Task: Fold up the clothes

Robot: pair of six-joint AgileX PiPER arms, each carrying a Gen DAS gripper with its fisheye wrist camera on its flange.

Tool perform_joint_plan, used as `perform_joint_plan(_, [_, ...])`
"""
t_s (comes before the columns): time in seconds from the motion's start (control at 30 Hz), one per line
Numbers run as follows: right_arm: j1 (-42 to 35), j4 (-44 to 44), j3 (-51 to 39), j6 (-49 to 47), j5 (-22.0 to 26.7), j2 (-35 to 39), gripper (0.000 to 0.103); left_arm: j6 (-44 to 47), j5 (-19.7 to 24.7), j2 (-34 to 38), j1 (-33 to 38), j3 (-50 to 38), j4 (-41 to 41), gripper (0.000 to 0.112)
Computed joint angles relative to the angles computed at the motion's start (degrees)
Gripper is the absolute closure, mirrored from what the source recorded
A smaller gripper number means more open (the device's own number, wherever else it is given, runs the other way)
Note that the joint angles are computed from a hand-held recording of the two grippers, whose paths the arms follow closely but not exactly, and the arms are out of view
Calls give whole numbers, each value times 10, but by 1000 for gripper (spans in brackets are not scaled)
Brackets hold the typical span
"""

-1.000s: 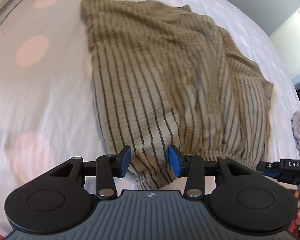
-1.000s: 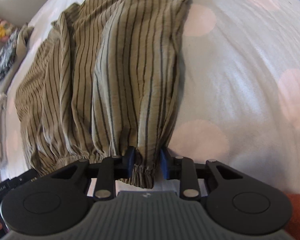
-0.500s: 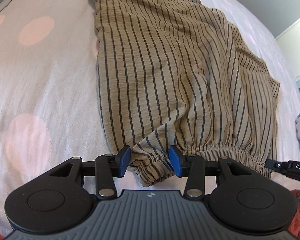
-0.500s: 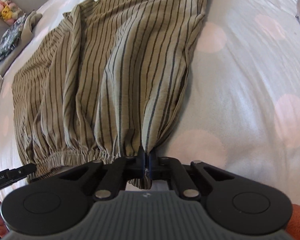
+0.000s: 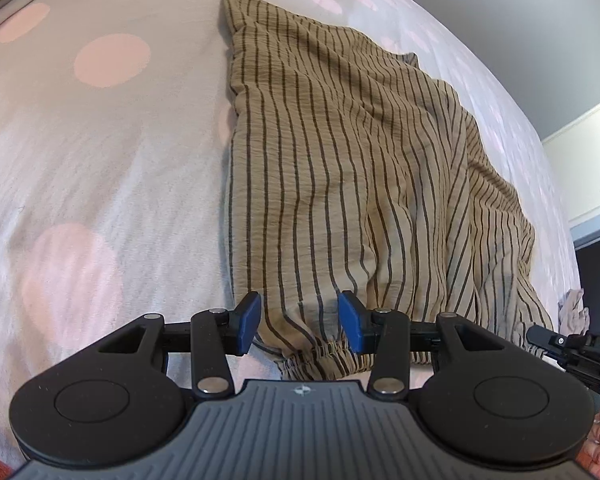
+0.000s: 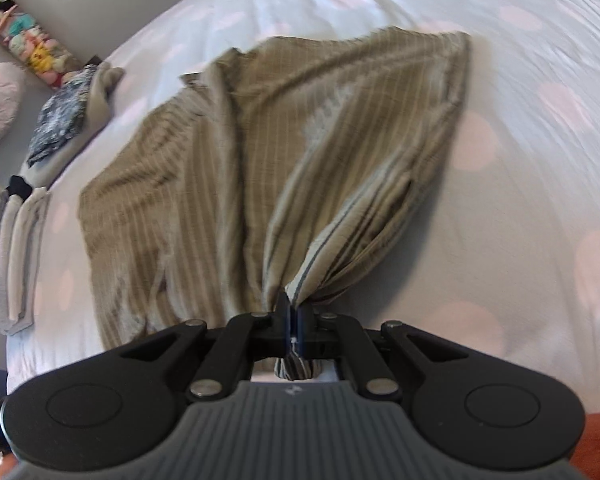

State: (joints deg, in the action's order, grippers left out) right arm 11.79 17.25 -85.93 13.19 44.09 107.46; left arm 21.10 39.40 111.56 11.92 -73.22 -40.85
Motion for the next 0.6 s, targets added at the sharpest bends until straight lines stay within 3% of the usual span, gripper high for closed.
perform_joint_plan(0.37, [70,44,-181,-71,67,99,100,1,33,31,29,-23,-44,73])
perform_joint_plan(0.6, [105,104,-232,-126,102,145,100,-1,36,35,32,-24,-47,73])
